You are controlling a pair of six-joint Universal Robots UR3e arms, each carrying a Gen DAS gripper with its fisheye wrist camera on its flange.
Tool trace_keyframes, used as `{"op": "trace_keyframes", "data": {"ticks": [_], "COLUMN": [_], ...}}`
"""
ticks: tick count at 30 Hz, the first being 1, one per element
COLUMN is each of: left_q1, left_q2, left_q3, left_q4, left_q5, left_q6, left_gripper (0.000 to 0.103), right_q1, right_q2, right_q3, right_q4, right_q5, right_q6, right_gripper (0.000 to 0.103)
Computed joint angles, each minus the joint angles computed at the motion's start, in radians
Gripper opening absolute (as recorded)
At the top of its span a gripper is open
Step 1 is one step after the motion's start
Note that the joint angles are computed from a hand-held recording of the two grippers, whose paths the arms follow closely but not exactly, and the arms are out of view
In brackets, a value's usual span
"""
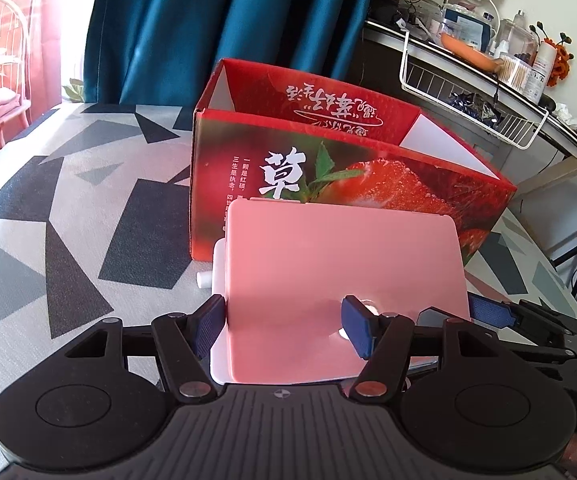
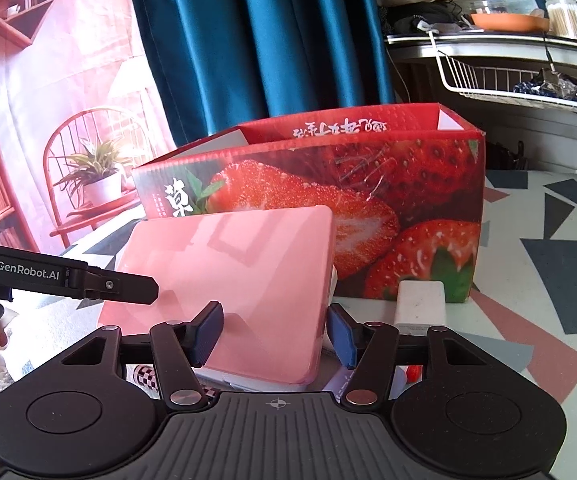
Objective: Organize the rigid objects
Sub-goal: 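Carry the pink case upright with the right gripper into the red box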
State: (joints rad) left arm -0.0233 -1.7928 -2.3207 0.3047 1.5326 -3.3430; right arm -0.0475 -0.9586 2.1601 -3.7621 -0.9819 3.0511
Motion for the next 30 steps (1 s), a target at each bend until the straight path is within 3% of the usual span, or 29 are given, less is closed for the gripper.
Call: {"op": "trace_keyframes", "data": {"ticks": [9,22,30], "left_q1": [-0.055,-0.090,-0.089], "left_q2": [0.038,0.110,0.093], "left_q3": [0.006,0.017,0.187], "left_q4": [0.021,0.025,-0.075], "left_q5": [0.090,0.128,0.131], "left_q6": [0.019,0.014,0.033], "left_gripper": [0.066,0.066,0.066], "right_q1": [0.005,0.007,0.031], "right_q2": [-0.063,-0.189,-0.210], "right_q3": [0.030,0.043,-0.209], "right_q4": [-0.003,0.028,0.241], "right_q5": [-0.014,-0.028,-0.081], "right_q6": [0.016,0.058,0.056], "right_gripper": [0.049,0.049,0.050]}}
